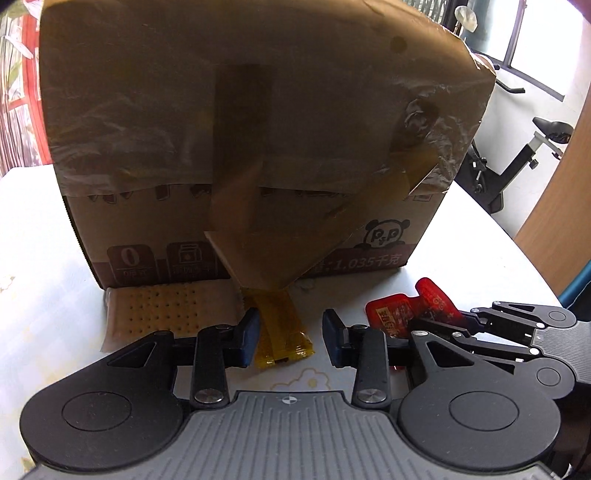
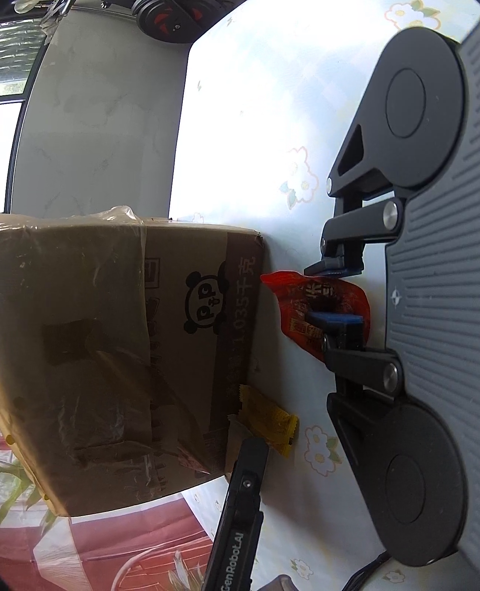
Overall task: Organize snacks
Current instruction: 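Grasp the yellow stick snack with the left tool while the right tool grasps the red packet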
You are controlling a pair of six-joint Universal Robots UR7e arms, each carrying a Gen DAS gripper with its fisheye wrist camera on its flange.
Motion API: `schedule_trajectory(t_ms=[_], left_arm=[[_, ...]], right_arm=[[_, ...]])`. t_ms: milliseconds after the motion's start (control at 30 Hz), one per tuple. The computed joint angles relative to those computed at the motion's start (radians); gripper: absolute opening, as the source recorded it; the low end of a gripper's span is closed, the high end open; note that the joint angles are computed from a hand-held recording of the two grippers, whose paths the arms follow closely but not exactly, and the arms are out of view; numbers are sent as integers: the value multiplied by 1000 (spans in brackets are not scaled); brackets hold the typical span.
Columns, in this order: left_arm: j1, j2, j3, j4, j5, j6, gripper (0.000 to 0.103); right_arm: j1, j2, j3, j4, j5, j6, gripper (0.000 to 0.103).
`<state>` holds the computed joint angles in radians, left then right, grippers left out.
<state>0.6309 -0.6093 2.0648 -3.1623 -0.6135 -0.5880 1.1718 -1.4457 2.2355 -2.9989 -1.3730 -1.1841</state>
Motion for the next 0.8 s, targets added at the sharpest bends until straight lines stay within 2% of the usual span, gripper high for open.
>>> schedule_trajectory(t_ms=[200,433,600,667,800], left_arm=[[26,23,-43,67,6,-9,39],[46,64,-100,137,57,-35,40],[59,106,-148,154,79,-17,42],[62,132,-171,141,101,27,42],[60,148,-178,109,101,54,35]], right_arm=[[-11,-4,-4,16,18,-2,20],[-8,-4,-13,34,15,8,20],[-8,-1,-22,47,14,18,20],[-6,1,-23,44,12,19,20],[-5,4,-20,36,10,19,20]])
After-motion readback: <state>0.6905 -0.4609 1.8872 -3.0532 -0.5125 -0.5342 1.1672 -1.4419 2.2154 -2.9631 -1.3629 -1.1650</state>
